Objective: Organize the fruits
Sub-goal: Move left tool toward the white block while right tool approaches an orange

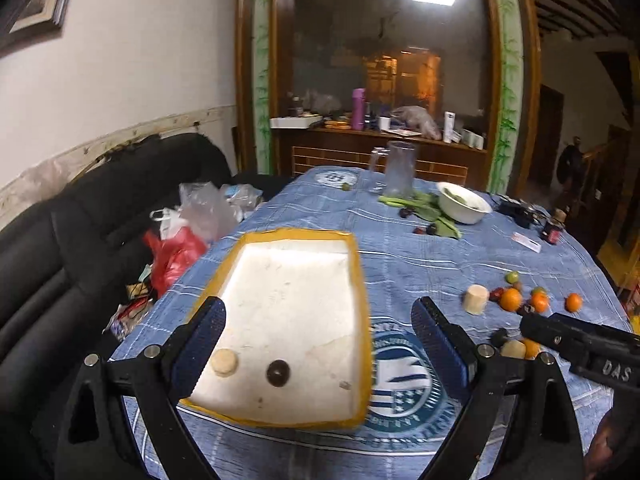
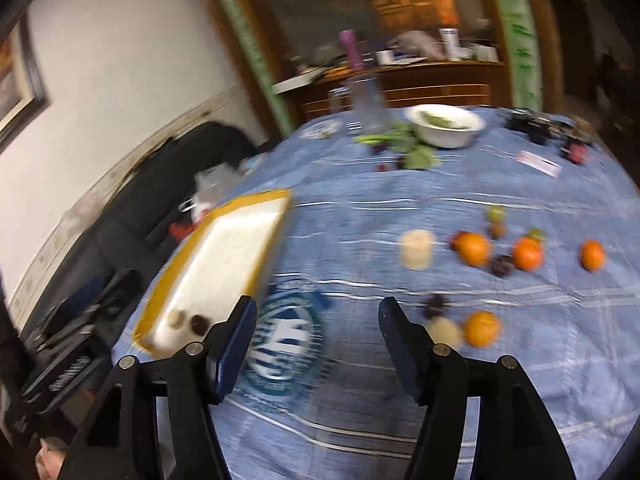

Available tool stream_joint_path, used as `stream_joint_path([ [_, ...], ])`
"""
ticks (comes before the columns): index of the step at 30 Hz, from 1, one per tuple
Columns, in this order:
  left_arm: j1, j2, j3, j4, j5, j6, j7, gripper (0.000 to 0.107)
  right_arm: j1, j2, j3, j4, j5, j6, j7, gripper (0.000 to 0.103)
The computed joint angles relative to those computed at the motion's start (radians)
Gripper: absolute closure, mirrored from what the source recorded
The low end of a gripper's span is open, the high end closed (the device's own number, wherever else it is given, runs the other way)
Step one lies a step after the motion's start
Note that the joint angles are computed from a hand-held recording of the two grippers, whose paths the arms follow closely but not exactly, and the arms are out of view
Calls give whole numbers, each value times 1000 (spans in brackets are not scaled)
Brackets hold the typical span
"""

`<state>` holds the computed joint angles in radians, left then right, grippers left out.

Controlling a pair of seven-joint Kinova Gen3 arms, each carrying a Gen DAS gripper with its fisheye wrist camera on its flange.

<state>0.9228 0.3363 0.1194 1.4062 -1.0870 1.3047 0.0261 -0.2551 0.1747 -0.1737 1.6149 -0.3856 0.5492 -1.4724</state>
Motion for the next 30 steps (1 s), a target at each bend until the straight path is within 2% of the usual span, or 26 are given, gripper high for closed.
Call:
stream_joint_path([
  [3,-5,10,11,-47,41,7,-63,14,20,-21,42,24,11,11,-60,35],
  [6,7,-6,6,-43,45,-17,-51,14,51,-60,67,55,44,1,-96,35],
  [7,9,-11,6,-36,40,-30,-41,14,47,-78,89,65,75,-7,-122,34],
  [8,8,-17,7,-28,36,-53,-29,14,58,-89,93,72,91,-18,-131,28],
  [10,-6,-17,12,-23,52,-89,-25,14,82,-113,100,102,89,-50,-134,22],
  [14,-47,-1,20,-38,143,-193,-75,14,129,-105,105,126,4,-40,-47,22],
  [15,-50,3,17,-40,159,-215,-88,14,137,-96,104,128,-13,-31,-28,23],
  [17,-53,13,9,-44,181,-252,-110,14,159,-75,97,131,-62,-15,38,42],
  [20,-51,39,-7,-68,207,-273,-150,14,167,-40,84,122,-76,14,84,55],
  [21,-47,45,-14,-73,215,-280,-158,14,168,-25,79,114,-77,19,99,57],
  [23,-54,51,-23,-70,237,-326,-177,24,167,10,71,85,-70,34,112,58],
  [24,-62,49,-25,-67,254,-349,-194,34,170,24,64,75,-77,35,120,58],
  [25,-71,55,-26,-72,275,-366,-217,37,178,43,56,60,-90,41,136,58],
  [30,-85,99,-47,-111,354,-391,-290,37,184,122,31,-11,-102,72,160,58],
])
